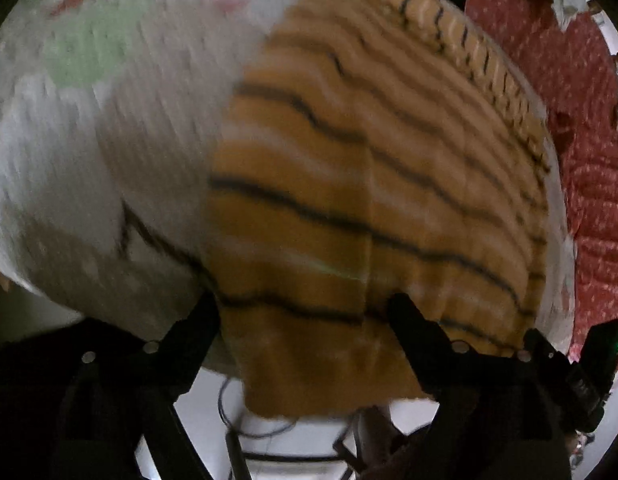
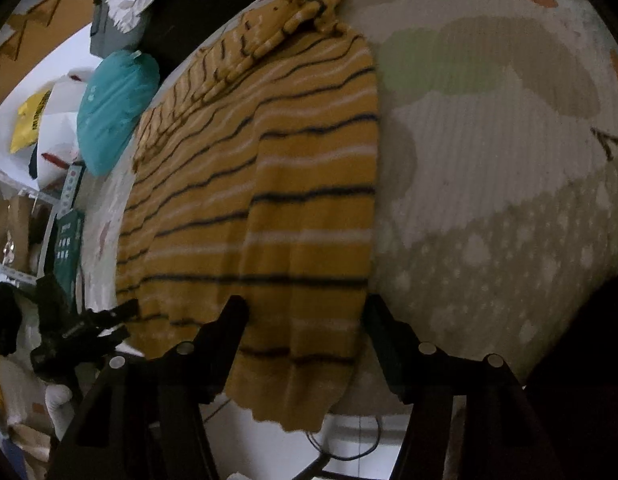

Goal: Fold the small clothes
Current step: 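Grasp the sweater hem with both grippers and lift it toward the collar, then lay the lifted hem over the collar with both grippers and release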

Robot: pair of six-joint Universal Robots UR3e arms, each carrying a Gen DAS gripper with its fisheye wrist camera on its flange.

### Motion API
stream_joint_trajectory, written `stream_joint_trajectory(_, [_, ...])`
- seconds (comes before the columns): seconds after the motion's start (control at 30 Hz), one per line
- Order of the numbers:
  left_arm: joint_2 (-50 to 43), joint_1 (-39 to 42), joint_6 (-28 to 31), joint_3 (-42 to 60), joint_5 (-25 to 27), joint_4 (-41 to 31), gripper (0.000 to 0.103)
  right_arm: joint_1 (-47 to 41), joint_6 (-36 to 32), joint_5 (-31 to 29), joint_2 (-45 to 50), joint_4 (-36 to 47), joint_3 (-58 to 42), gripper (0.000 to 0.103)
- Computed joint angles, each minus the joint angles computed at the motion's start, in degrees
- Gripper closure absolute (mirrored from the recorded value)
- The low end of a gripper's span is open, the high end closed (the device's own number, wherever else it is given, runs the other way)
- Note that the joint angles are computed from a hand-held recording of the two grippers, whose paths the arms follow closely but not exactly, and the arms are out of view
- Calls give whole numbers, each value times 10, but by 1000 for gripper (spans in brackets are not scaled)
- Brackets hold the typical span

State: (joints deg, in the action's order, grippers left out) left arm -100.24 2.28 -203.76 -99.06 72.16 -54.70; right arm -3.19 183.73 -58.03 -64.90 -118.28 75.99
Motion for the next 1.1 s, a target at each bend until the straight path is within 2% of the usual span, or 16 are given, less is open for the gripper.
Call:
stream_joint_trajectory(0.2, [-9, -34, -24, 1, 35, 10, 19, 15, -7, 0, -14, -6, 31, 35])
stream_joint_trajectory(0.27, [1, -34, -26, -12, 23, 6, 20, 19, -6, 0, -16, -6, 39, 35])
stream_joint_trajectory(0.37, [19, -37, -21, -21, 34, -20, 53, 32, 2, -4, -12, 7, 38, 35])
stream_joint_trajectory(0.4, [27, -38, -22, -27, 34, -18, 67, 39, 8, -7, -14, 6, 41, 36])
stream_joint_trajectory(0.43, [37, -39, -23, -35, 33, -13, 73, 46, 9, -11, -13, 9, 39, 38])
stream_joint_trajectory(0.47, [45, -45, -29, -42, 38, -8, 82, 52, 5, -15, -10, 16, 34, 39])
stream_joint_trajectory(0.5, [58, -50, -31, -53, 45, -2, 89, 59, 3, -22, -7, 19, 30, 49])
stream_joint_trajectory(0.53, [60, -57, -35, -51, 55, -2, 89, 67, 0, -32, -3, 25, 24, 68])
stream_joint_trajectory(0.57, [58, -67, -41, -44, 67, -2, 92, 74, -5, -42, 4, 34, 13, 81])
stream_joint_trajectory(0.6, [58, -78, -47, -39, 80, -2, 92, 75, -6, -41, 5, 35, 12, 89])
stream_joint_trajectory(0.73, [85, -113, -79, -36, 125, -11, 93, 59, -22, -22, -14, 64, 9, 92])
stream_joint_trajectory(0.9, [131, -138, -103, -24, 154, -55, 94, 43, -86, -6, -38, 167, -54, 93])
stream_joint_trajectory(1.1, [215, -124, -89, -35, 131, -124, 94, 9, -152, 1, -90, 253, -52, 94])
